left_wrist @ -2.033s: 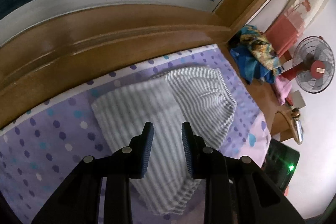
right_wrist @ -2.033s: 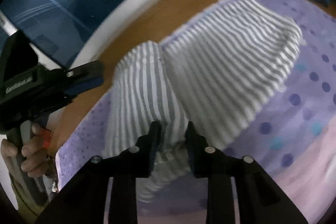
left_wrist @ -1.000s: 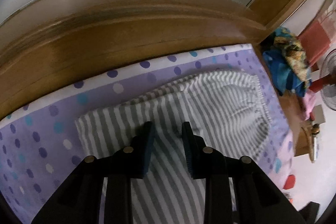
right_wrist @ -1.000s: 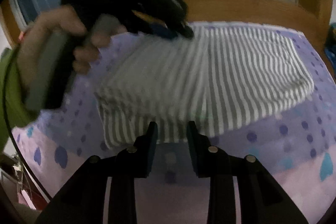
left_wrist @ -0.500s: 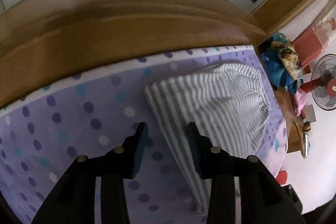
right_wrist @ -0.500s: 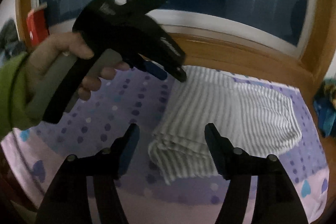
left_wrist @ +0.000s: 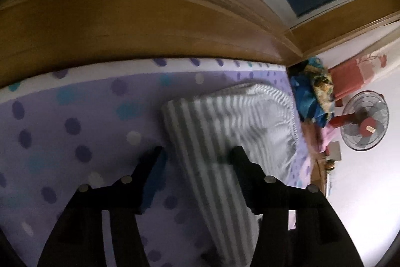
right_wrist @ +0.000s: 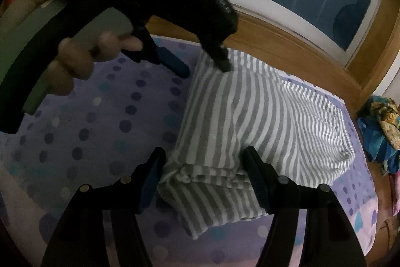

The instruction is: Fold clothes

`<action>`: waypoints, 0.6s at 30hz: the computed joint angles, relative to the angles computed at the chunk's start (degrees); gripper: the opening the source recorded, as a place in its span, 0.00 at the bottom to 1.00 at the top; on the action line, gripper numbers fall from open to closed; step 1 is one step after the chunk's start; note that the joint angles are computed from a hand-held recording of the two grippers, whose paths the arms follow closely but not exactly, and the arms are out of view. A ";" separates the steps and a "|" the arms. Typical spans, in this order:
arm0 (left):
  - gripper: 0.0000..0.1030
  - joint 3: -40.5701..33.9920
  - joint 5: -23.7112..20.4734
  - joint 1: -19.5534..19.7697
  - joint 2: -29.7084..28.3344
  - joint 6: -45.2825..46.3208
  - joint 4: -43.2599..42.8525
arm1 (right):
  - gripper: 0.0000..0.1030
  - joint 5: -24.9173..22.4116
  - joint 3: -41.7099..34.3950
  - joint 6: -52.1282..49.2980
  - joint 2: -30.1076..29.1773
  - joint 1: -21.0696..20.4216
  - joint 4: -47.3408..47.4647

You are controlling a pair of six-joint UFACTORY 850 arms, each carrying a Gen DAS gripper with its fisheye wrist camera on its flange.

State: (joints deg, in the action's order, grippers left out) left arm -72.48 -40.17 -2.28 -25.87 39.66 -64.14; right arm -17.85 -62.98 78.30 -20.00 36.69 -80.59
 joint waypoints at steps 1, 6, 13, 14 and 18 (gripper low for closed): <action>0.55 -0.24 -0.41 -0.10 -0.25 0.75 -0.76 | 0.63 0.25 0.11 0.41 0.15 -0.17 0.20; 0.57 0.07 0.08 -1.05 -0.07 2.83 -2.55 | 0.57 1.48 1.17 0.08 1.12 -1.53 1.87; 0.32 0.42 3.20 -1.89 -0.08 3.72 -4.66 | 0.32 1.65 1.79 0.22 2.16 -2.12 1.82; 0.30 0.75 3.14 -1.76 0.14 4.00 -5.49 | 0.30 2.29 1.66 -1.07 2.24 -2.48 3.03; 0.27 3.36 5.05 -2.14 2.88 5.25 -7.50 | 0.25 4.53 3.06 -4.98 4.91 -3.12 5.90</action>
State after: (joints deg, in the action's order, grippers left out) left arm -69.11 -35.12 -4.43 -22.99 44.91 -71.64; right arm -13.32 -59.92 73.32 -15.09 33.57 -74.69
